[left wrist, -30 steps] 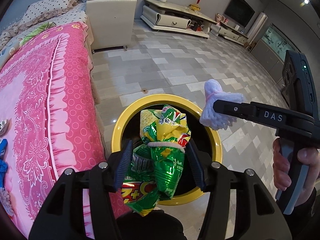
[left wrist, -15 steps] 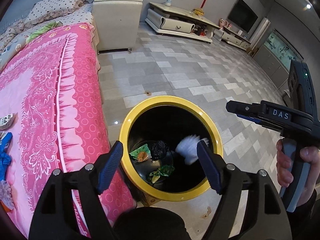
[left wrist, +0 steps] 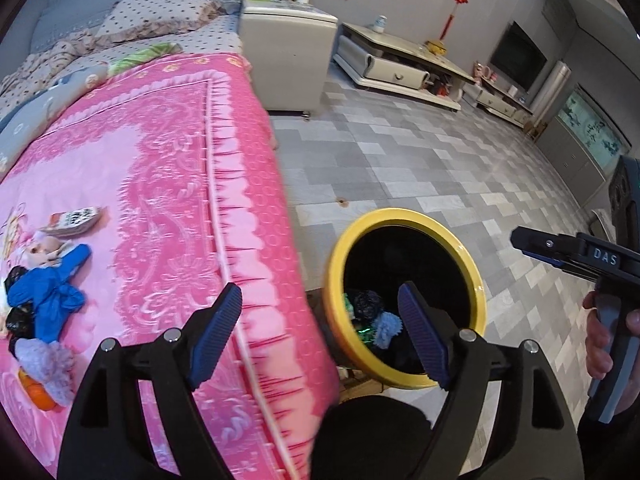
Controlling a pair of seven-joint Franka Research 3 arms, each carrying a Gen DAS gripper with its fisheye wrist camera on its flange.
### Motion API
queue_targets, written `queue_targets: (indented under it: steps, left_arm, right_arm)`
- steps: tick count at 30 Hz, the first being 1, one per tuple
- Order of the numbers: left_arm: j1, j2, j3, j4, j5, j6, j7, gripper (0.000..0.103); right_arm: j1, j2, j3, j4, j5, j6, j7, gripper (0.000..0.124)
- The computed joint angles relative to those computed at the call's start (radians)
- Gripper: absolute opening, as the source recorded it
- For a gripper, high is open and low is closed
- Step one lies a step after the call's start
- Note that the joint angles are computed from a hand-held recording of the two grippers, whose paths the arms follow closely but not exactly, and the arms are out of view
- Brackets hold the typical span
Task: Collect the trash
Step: 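Move both open tools from the bin back over the trash on the bed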
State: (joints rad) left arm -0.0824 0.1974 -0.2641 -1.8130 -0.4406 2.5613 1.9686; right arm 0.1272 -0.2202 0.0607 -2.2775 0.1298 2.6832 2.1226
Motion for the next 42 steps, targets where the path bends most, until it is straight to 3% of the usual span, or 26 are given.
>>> queue_targets:
  steps: [12, 26, 37, 42]
  left_arm:
    - [0.084, -0.036, 0.074, -0.041, 0.026, 0.023, -0.024, 0.078]
    - [0.208, -0.014, 0.142, -0.037, 0.103, 0.049, -0.081, 0.078]
    - [0.291, 0.073, 0.171, 0.033, 0.223, 0.044, -0.154, 0.078]
    - [0.326, 0.108, 0.172, 0.064, 0.263, 0.031, -0.164, 0.078]
  right_arm:
    - [0.089, 0.114, 0.038, 0.174, -0.037, -0.054, -0.011, 0.06]
    - [0.226, 0.349, 0.05, 0.464, 0.03, -0.128, -0.145, 0.06]
    - [0.307, 0.539, 0.046, 0.712, 0.038, -0.241, -0.2, 0.06]
    - [0.337, 0.671, 0.026, 0.911, -0.005, -0.338, -0.194, 0.06]
